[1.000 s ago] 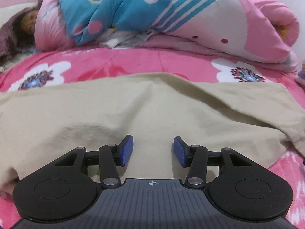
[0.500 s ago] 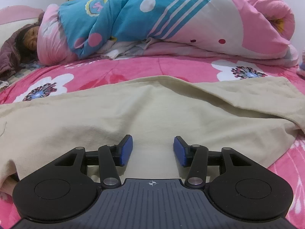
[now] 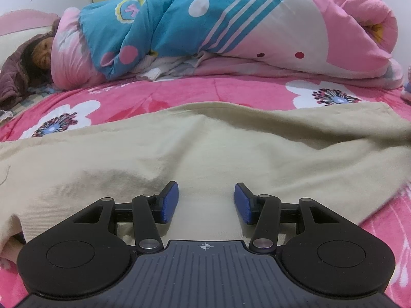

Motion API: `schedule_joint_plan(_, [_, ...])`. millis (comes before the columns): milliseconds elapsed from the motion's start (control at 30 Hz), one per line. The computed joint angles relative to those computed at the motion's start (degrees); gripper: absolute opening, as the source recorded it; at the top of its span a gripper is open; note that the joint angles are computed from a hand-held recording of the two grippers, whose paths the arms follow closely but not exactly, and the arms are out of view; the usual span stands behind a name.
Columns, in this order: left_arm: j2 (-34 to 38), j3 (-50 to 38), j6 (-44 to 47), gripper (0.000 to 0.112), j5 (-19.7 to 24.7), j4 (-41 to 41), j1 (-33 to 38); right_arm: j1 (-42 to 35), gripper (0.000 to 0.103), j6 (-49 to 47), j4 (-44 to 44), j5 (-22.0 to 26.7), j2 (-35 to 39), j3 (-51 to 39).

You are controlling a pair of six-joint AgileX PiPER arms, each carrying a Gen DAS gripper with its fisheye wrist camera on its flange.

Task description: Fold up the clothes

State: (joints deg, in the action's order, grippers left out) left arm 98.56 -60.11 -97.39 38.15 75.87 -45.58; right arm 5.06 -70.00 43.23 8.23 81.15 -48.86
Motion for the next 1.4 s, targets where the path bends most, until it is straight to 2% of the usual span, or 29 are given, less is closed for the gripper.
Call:
schedule_joint_plan(67, [-0.01,0.05,-0.16,0.049,0.02,0.14,-0.02,-1.96,0.002,-0.34,1.25,1.01,1.75,-4.39])
schedule_joint_plan(133, [-0.07,0.19,-0.51,0.049,-0.07,0.37,-0.02,-3.98,0.002,4.66,-1.57,3.92,5.06,-10.14])
schedule_joint_plan(367, [0.14,0.2,-1.38,0.049,1.52,1.08,-0.75,-5.97,0.002,25.25,-18.18,15.37,20.35,-31.9])
schedule_joint_plan(500, [0.46,0.02,-2.97,0.049,5.14,2.06,-2.05,-4.73,0.002,34.4,-27.04,18.01,25.34,-38.05])
schedule_joint_plan(600, [-0.25,0.81,-5.29,0.049,5.74,3.33,-2.13,-4.55,0.002,38.08,-29.58,20.04,28.16,-42.11])
schedule_joint_plan(667, [-0.1,0.43,-4.23,0.049,5.03,2.4,-1.6,-4.94,0.002,38.4,-29.08,22.12,29.97,-44.78])
schedule_joint_plan(733, [0.26,-0.22,-2.74,0.049,4.86,1.2,-1.34,-5.34,0.004,40.26,-30.02,26.33,32.98,-48.78])
schedule_joint_plan(800, [0.4,-0.28,-2.52,0.049,4.89,1.01,-1.37,-6.45,0.017,41.87,-29.49,29.46,35.85,-52.17])
schedule_joint_plan(833, [0.28,-0.13,-2.66,0.049,4.65,1.0,-1.26,-7.85,0.033,42.69,-27.27,29.97,36.71,-53.04])
schedule_joint_plan(867, [0.16,0.02,-2.78,0.049,4.39,0.97,-1.13,-9.62,0.045,43.71,-24.28,30.2,37.18,-53.62])
schedule_joint_plan(933, [0.02,0.21,-2.95,0.049,4.06,0.96,-0.97,-12.68,0.045,47.65,-20.33,30.08,38.01,-54.72])
schedule_joint_plan(1000, [0.01,0.27,-3.04,0.049,3.96,0.99,-0.92,-14.75,0.044,53.75,-20.62,26.43,36.8,-52.94])
schedule_joint_plan(1033, [0.08,0.23,-3.02,0.049,4.04,1.01,-0.97,-15.6,0.041,53.37,-18.8,25.21,35.88,-51.69])
schedule_joint_plan(1167, [0.37,0.11,-3.03,0.049,4.52,1.14,-1.25,-15.65,0.039,36.38,-5.4,25.42,30.71,-45.47])
schedule_joint_plan(1233, [0.46,0.08,-3.04,0.049,4.69,1.22,-1.34,-14.12,0.039,28.99,-1.17,30.3,31.12,-45.34])
schedule_joint_plan(1267, [0.39,0.22,-3.28,0.049,4.55,1.37,-1.28,-13.5,0.039,28.71,-0.76,32.52,32.18,-46.32])
schedule_joint_plan(1333, [-0.04,0.82,-4.13,0.049,3.67,1.87,-0.82,-12.78,0.038,35.01,-4.33,34.2,35.58,-49.42])
schedule_joint_plan(1400, [-0.46,1.37,-5.09,0.049,2.78,2.31,-0.43,-13.81,0.032,44.55,-9.12,31.75,34.84,-47.99])
